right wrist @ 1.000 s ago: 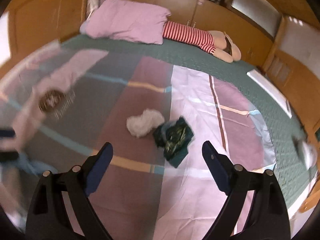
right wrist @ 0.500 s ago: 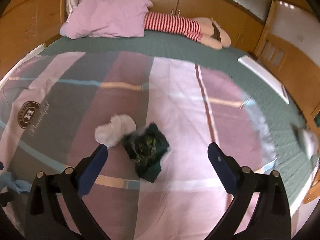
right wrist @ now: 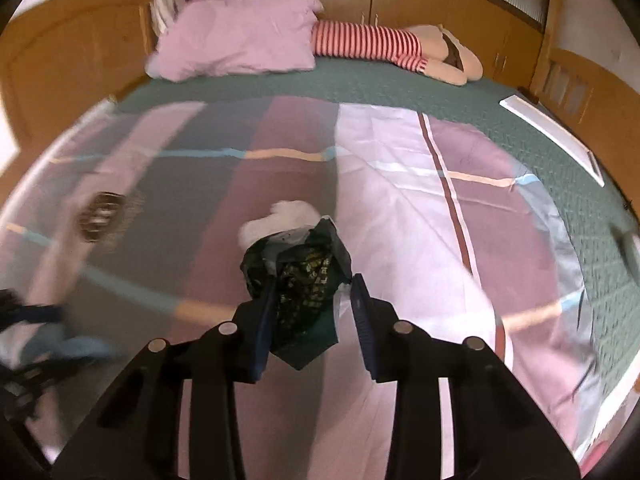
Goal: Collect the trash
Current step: 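Close the left gripper on the blue cloth while the right gripper grasps the dark green wrapper, then carry the blue cloth and green wrapper over the bin and release them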
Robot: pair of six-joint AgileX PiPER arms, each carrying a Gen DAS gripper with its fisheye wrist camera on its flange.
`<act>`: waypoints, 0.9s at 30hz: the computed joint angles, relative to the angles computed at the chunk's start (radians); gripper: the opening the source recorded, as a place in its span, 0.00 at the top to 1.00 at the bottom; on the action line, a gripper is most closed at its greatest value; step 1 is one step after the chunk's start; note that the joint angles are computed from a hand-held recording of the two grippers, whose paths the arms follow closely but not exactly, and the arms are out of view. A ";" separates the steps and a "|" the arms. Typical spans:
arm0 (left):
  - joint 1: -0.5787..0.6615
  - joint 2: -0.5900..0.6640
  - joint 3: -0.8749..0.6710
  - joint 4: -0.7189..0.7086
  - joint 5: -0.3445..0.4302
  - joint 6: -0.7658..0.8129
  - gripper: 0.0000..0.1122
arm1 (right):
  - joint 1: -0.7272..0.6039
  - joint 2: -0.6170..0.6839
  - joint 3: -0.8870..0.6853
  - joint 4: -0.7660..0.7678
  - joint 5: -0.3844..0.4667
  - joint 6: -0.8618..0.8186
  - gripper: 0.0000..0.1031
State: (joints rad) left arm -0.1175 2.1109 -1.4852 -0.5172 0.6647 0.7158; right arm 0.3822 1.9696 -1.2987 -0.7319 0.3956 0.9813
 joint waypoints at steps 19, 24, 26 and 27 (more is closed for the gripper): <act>0.018 -0.353 0.343 -0.120 -0.278 0.048 0.98 | 0.389 -0.633 0.488 -0.280 0.205 0.507 0.64; 0.075 -0.542 0.416 -0.273 -0.178 0.153 0.98 | 0.491 -0.723 0.518 -0.291 0.312 0.543 0.64; 0.081 -0.606 0.425 -0.274 -0.142 0.140 0.98 | 0.533 -0.757 0.526 -0.289 0.362 0.553 0.64; 0.080 -0.647 0.429 -0.271 -0.120 0.126 0.98 | 0.563 -0.781 0.533 -0.288 0.394 0.558 0.64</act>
State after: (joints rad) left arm -0.0380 1.4641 -1.0563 -0.7886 0.5450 0.8415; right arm 0.9450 1.1882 -0.7661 -1.0198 0.7891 1.5397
